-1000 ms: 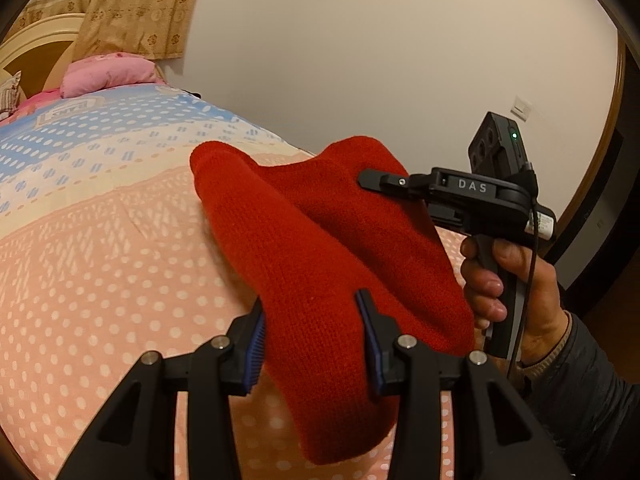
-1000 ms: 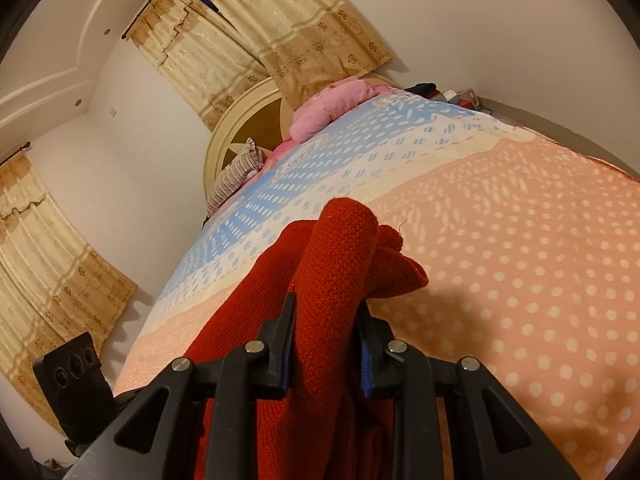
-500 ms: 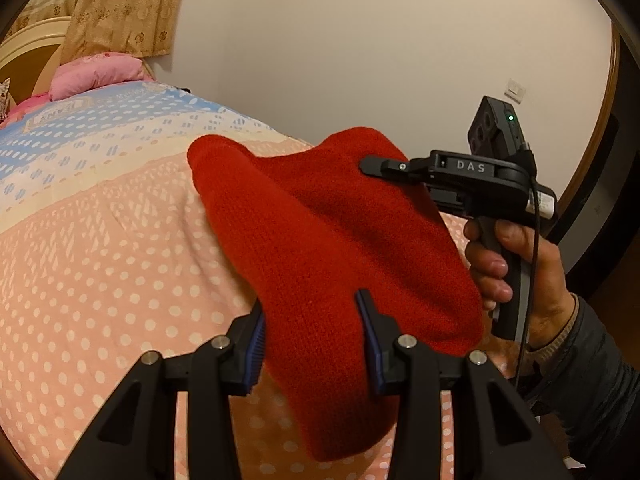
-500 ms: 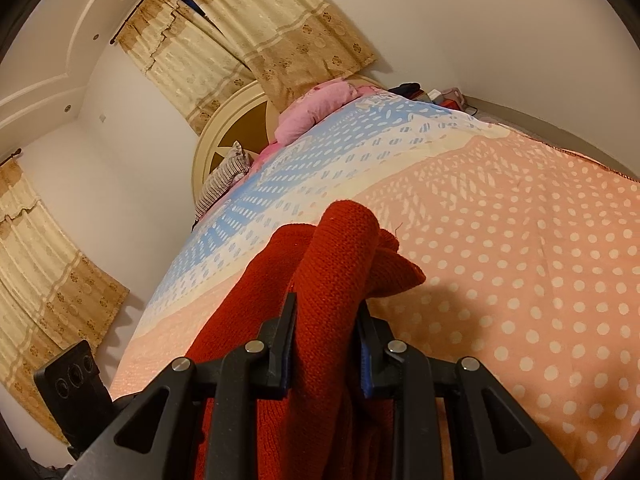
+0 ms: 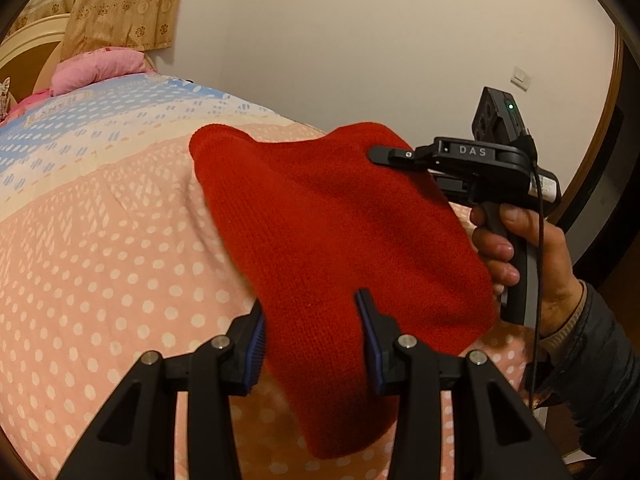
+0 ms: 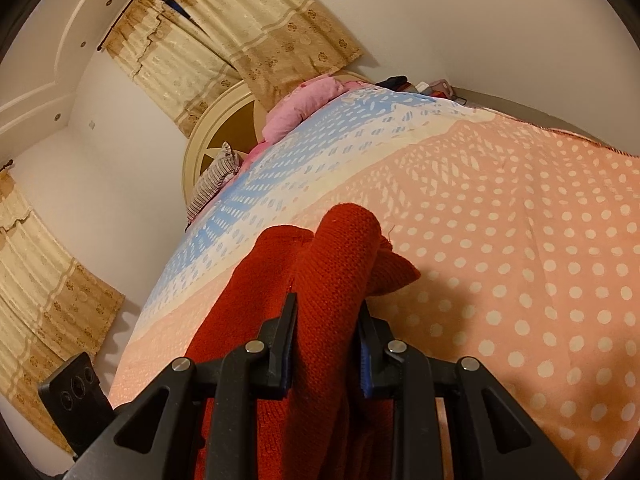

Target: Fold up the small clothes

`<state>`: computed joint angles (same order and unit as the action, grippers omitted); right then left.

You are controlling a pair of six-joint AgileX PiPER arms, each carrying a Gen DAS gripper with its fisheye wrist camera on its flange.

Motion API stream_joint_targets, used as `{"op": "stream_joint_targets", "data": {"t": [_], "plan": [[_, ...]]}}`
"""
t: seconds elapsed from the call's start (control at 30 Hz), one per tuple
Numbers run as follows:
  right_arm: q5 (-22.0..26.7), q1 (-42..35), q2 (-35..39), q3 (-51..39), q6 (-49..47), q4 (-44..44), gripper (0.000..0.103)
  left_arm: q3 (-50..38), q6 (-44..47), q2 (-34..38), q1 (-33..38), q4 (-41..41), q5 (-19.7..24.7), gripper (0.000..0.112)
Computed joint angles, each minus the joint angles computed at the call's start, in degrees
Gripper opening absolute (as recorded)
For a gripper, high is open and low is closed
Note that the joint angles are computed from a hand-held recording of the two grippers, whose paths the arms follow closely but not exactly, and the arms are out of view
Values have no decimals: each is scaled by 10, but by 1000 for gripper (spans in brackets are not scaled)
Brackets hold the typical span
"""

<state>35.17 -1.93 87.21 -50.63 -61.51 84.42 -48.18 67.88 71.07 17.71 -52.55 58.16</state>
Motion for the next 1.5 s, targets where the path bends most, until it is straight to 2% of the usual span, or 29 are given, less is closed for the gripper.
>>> {"op": "stream_joint_targets", "data": {"t": [0.07,0.17,0.23,0.47,0.7,0.8,0.87,0.9,1.0,1.07,1.2,1.3,1.33,1.4,1.5], "plan": [[-4,-1,2,4,-2,4,25,7,-4,2,1,6,-8,51],[18,-16,13,12,-15,28,26,20,4,-3,9,7,-19,61],[20,-17,16,12,-16,28,26,21,9,-6,16,6,-16,62],[24,-25,31,11,1,18,26,27,11,-4,29,8,-18,79],[0,-12,38,4,43,-27,28,19,1,-23,45,16,1,81],[1,-13,41,0,53,-36,30,10,17,-43,65,-13,11,83],[-15,-7,31,3,63,-46,32,7,21,-53,69,-28,-2,97],[-24,-5,23,6,68,-49,34,4,15,-54,61,-28,-27,99],[-94,14,-42,35,75,-47,42,-9,-4,-27,30,-11,-89,100],[-108,22,-82,46,76,-50,45,-13,-31,-7,15,11,-118,100],[-92,65,-135,46,123,-122,48,3,-29,12,10,6,-135,100],[-33,86,-123,44,121,-129,49,16,-26,13,10,-4,-145,100],[-35,97,-113,42,147,-155,49,19,-31,8,8,-2,-145,101],[-76,129,-85,46,206,-219,49,18,-36,2,14,2,-134,101],[-78,116,-83,66,151,-164,49,22,-37,-22,28,13,-117,101]]}}
